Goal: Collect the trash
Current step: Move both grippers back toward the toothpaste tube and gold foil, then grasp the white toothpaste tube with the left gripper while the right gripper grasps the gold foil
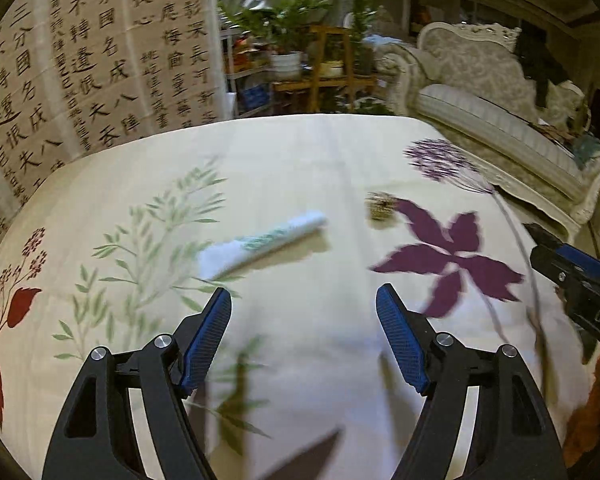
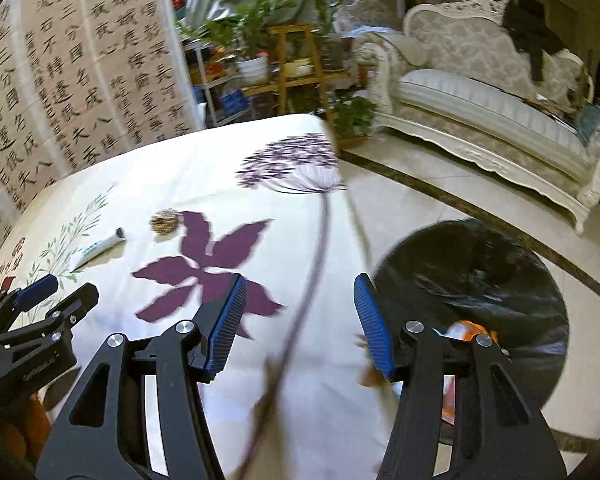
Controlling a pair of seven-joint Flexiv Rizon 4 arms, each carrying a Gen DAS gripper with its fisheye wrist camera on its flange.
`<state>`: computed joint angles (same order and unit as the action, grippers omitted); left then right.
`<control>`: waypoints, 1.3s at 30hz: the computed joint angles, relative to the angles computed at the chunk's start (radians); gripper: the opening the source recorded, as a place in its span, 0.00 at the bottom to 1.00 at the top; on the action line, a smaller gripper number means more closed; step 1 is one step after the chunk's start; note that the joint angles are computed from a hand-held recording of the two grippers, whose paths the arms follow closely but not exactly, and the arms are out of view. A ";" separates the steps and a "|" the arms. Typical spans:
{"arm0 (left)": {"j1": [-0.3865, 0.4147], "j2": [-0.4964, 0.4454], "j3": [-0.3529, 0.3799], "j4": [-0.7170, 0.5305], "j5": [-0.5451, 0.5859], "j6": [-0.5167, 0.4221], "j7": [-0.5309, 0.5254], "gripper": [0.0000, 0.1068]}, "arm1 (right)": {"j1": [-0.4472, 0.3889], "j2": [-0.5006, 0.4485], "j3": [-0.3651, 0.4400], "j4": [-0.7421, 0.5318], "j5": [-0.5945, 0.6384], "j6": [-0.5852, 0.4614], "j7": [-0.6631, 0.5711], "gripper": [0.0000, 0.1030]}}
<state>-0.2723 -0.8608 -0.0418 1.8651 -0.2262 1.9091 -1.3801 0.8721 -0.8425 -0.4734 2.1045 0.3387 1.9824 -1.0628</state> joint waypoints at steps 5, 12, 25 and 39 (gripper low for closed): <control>0.016 -0.015 0.013 -0.040 -0.006 -0.036 0.011 0.68 | -0.014 -0.008 0.010 -0.063 -0.052 -0.049 0.003 0.53; 0.063 -0.040 -0.004 -0.105 0.011 -0.109 0.040 0.68 | -0.026 -0.029 0.009 -0.138 -0.133 -0.101 0.027 0.53; 0.097 -0.060 -0.022 -0.169 0.041 -0.204 0.077 0.33 | -0.050 -0.055 0.019 -0.200 -0.219 -0.141 0.069 0.53; 0.128 -0.066 -0.055 -0.172 0.042 -0.188 0.081 0.23 | -0.065 -0.079 0.020 -0.273 -0.295 -0.186 0.102 0.53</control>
